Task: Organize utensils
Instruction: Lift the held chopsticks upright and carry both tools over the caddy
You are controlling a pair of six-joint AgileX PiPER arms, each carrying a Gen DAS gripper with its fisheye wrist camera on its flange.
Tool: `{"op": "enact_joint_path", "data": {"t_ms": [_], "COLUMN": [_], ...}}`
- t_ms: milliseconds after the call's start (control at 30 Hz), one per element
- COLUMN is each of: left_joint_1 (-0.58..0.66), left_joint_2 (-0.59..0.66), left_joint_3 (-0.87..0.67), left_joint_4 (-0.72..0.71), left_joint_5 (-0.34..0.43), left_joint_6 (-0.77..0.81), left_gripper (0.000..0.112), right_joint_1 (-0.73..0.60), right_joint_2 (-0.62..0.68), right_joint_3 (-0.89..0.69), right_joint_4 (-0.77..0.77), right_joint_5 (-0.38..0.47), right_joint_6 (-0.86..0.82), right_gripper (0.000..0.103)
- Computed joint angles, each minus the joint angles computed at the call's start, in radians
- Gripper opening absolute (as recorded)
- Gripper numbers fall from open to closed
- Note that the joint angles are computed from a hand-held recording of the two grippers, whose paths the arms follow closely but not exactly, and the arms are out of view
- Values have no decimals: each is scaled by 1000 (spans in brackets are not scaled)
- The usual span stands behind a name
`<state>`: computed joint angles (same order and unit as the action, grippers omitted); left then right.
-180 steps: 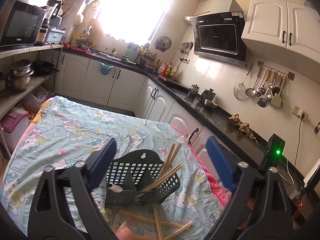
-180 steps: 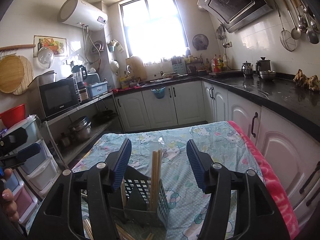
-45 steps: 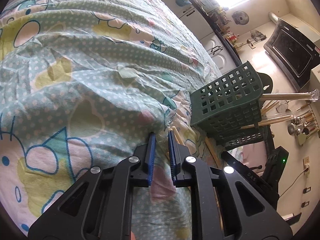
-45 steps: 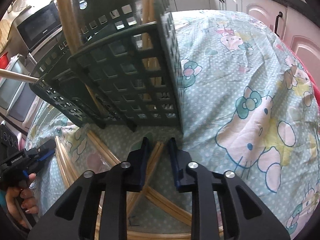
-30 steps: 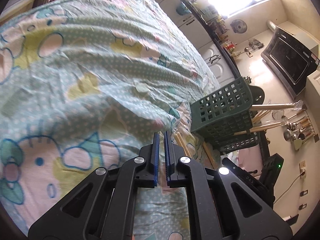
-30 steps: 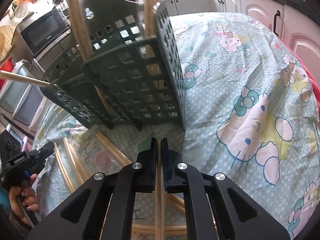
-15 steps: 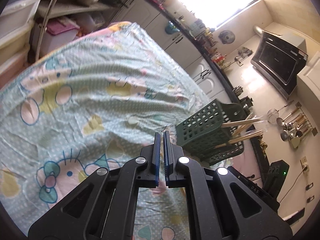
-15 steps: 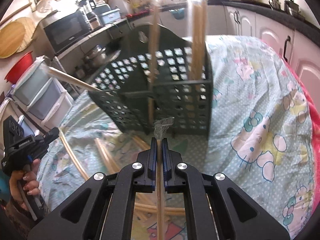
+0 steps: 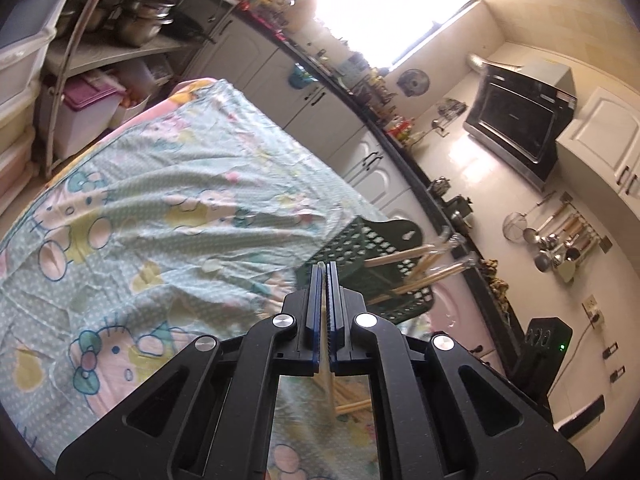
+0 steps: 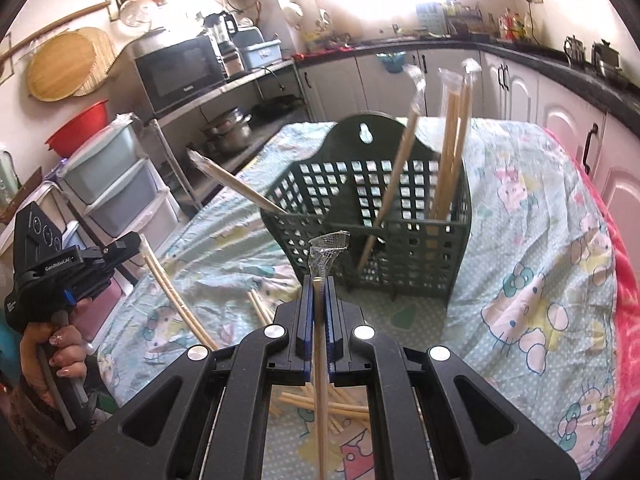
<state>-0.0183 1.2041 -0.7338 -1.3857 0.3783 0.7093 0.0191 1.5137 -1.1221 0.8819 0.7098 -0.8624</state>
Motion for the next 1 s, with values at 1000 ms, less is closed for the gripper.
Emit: {"op": "enact_joint_path", "data": {"t_ms": [1000], "left_joint_1": [-255], "left_joint_2": [17], "left_joint_3": [-216], "left_joint_4": [216], "left_joint_5": [-76], "left_joint_6": [-181], "left_gripper": [0], "right_joint_1": [-109], "right_joint_2": [-161], "right_joint_3": [25], "right_joint_4": [155], "right_joint_5": [65], "right_joint_6": [-121], "right_gripper": [5]}}
